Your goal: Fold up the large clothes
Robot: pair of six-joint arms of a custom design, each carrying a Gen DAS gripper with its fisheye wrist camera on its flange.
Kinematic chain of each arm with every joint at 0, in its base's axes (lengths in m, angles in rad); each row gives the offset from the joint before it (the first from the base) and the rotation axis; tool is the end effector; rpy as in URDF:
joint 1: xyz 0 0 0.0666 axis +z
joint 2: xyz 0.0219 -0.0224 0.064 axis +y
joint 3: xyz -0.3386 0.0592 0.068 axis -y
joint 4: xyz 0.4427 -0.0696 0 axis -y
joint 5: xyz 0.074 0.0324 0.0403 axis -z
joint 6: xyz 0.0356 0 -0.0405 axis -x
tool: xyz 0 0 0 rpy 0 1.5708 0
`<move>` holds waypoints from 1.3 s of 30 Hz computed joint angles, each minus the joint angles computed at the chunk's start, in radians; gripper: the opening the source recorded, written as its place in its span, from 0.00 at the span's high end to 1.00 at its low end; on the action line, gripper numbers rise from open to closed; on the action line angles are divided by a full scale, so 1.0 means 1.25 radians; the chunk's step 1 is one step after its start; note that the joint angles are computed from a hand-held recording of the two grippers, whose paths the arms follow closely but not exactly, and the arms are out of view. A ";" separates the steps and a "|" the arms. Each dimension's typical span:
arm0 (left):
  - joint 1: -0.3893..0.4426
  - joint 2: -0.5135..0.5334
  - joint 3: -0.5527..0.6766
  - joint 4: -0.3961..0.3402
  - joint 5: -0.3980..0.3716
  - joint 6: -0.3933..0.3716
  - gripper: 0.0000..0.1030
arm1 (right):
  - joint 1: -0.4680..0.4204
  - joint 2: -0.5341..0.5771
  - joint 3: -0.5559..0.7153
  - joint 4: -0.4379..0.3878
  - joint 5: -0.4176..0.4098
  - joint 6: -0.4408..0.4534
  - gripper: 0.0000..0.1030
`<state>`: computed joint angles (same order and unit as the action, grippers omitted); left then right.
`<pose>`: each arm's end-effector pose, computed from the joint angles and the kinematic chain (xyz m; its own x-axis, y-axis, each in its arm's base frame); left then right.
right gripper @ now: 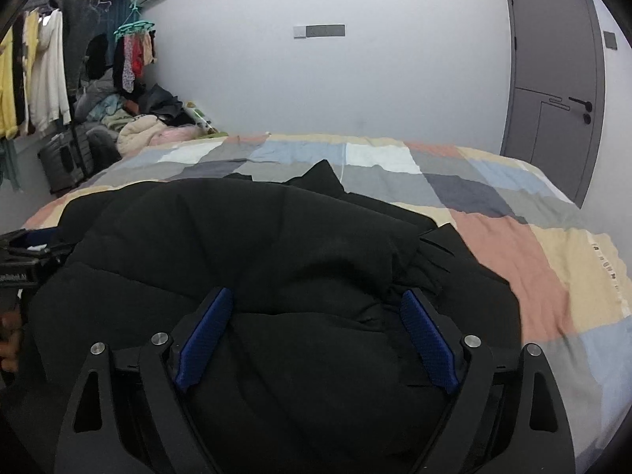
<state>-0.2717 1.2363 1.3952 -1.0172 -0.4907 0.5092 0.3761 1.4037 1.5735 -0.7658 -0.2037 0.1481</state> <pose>0.4676 -0.1133 0.4629 -0.6072 -0.2772 -0.7446 -0.4078 0.9130 -0.0073 0.5174 0.2116 0.4893 -0.4403 -0.3293 -0.8353 -0.5868 0.8097 -0.0098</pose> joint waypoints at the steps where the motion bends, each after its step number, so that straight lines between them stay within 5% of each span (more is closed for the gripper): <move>1: 0.001 0.005 0.001 0.001 -0.003 -0.008 0.00 | 0.001 0.007 0.002 0.002 -0.002 -0.002 0.11; 13: 0.023 0.042 0.006 0.008 0.013 -0.002 0.00 | 0.000 0.087 0.064 -0.020 -0.017 -0.008 0.03; 18: 0.026 0.024 0.007 -0.010 0.033 0.018 0.00 | 0.011 0.087 0.083 -0.066 0.025 0.001 0.05; 29: -0.008 -0.044 0.128 -0.167 0.028 0.107 0.00 | 0.000 -0.003 0.119 -0.141 0.012 -0.029 0.02; 39: -0.188 -0.048 0.389 -0.383 -0.167 0.192 0.00 | 0.000 -0.133 0.220 -0.216 -0.014 -0.044 0.00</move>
